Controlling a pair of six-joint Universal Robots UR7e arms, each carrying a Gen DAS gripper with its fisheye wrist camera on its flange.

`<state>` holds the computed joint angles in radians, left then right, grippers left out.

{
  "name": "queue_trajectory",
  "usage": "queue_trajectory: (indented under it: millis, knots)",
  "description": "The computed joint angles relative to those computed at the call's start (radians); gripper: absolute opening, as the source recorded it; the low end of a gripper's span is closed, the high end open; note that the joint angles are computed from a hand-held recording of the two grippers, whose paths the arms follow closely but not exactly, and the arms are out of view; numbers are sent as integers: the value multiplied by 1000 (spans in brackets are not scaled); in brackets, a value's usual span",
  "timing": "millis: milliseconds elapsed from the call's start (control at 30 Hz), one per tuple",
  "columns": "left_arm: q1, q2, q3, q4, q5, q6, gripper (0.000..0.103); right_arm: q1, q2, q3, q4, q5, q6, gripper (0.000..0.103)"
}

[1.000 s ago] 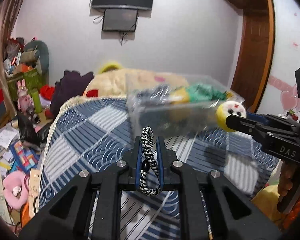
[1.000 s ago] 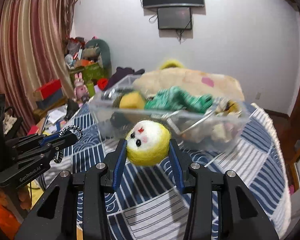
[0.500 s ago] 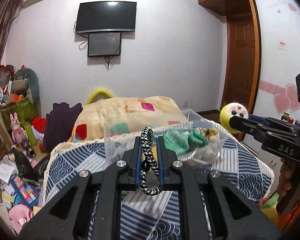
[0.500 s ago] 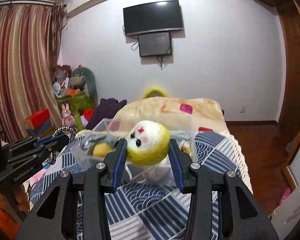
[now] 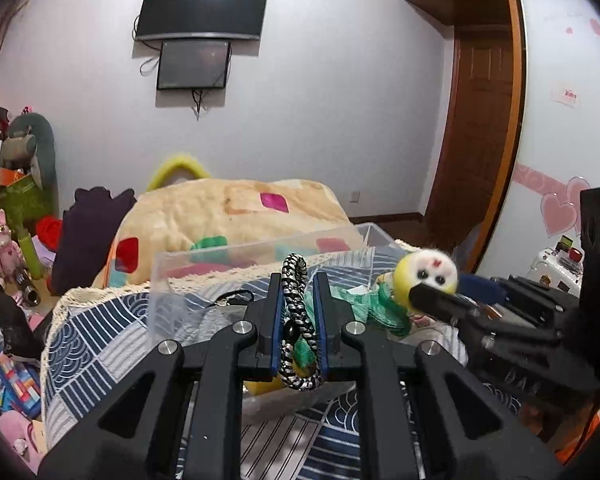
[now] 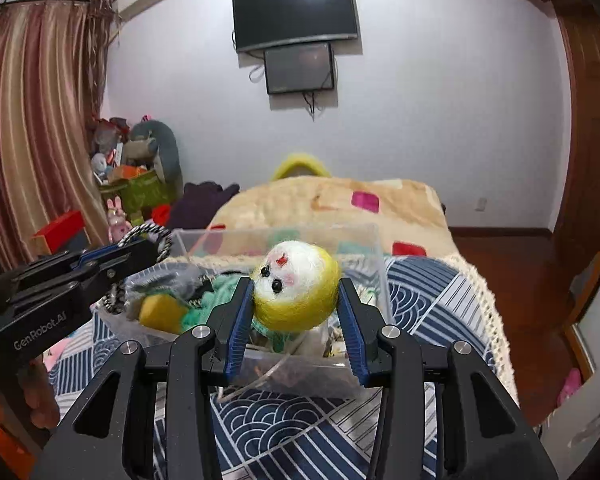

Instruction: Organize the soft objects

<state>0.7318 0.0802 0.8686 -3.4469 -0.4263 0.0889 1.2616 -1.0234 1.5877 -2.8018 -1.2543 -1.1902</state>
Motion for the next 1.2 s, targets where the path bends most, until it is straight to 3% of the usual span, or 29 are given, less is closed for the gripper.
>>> queue_trajectory:
  millis: [100, 167, 233, 300, 433, 767, 933, 1200]
  knots:
    - [17, -3, -1, 99, 5, -78, 14, 4, 12, -9, 17, -35, -13, 39]
    - [23, -7, 9, 138, 16, -115, 22, 4, 17, -16, 32, -48, -18, 41]
    - [23, -1, 3, 140, 32, -125, 45, 1, 17, -23, 48, -51, -15, 44]
    - [17, 12, -5, 85, 53, -82, 53, 0, 16, -33, 77, -65, -22, 48]
    - [7, -7, 40, 50, 49, -75, 53, -4, 6, -18, 47, -62, -33, 59]
    - [-58, -11, 92, -126, 79, 59, 57, -29, -66, 23, 58, 26, -41, 59]
    - [-102, 28, 46, -297, 115, 233, 58, -51, -125, 63, 71, 118, -58, 59]
    - [-141, 36, 67, -418, 108, 284, 58, -73, -193, 128, 70, 222, -111, 62]
